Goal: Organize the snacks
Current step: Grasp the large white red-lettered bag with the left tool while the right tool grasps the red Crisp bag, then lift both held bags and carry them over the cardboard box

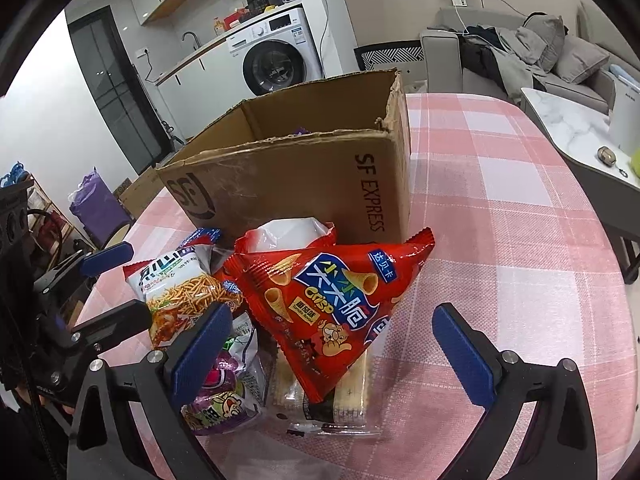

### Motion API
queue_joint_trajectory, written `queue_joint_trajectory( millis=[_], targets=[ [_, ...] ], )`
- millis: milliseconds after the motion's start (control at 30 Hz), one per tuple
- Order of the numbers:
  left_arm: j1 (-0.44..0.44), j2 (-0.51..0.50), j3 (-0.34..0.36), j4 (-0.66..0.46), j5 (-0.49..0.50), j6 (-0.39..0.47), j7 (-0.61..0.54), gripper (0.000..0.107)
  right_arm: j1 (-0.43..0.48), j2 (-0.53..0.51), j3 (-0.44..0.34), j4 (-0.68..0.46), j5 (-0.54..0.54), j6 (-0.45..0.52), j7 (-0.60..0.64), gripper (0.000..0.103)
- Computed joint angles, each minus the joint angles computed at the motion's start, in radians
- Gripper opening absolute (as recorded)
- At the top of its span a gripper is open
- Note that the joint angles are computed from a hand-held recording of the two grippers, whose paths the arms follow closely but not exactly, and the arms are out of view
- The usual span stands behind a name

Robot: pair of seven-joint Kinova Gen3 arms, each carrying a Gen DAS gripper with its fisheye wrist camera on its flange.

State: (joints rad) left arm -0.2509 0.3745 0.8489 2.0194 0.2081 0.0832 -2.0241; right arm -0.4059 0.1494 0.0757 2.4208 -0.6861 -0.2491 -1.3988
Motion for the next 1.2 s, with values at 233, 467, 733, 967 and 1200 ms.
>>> queue_joint_trajectory(
  millis=[233, 467, 733, 967, 1200],
  targets=[
    [0.027, 0.014, -0.021, -0.007, 0.014, 0.009, -0.009, 0.102, 0.075, 0.033, -0.053, 0.000, 0.148, -0.027, -0.156, 0.089],
    [0.064, 0.017, -0.049, 0.000, -0.009, -0.009, 0.014, 0.101, 0.073, 0.041, -0.055, 0.011, 0.216, -0.060, -0.219, 0.075],
    [0.030, 0.043, -0.005, -0.004, -0.024, 0.001, 0.011, 0.093, 0.055, 0.040, -0.050, 0.020, 0.217, -0.076, -0.210, 0.061],
    [0.040, 0.058, -0.002, -0.006, -0.025, 0.010, -0.006, 0.078, 0.033, 0.037, -0.045, 0.028, 0.189, -0.090, -0.166, 0.057],
    [0.042, 0.039, 0.006, 0.028, -0.069, -0.051, 0.015, 0.066, 0.031, 0.036, -0.051, 0.035, 0.175, -0.104, -0.152, 0.056]
  ],
)
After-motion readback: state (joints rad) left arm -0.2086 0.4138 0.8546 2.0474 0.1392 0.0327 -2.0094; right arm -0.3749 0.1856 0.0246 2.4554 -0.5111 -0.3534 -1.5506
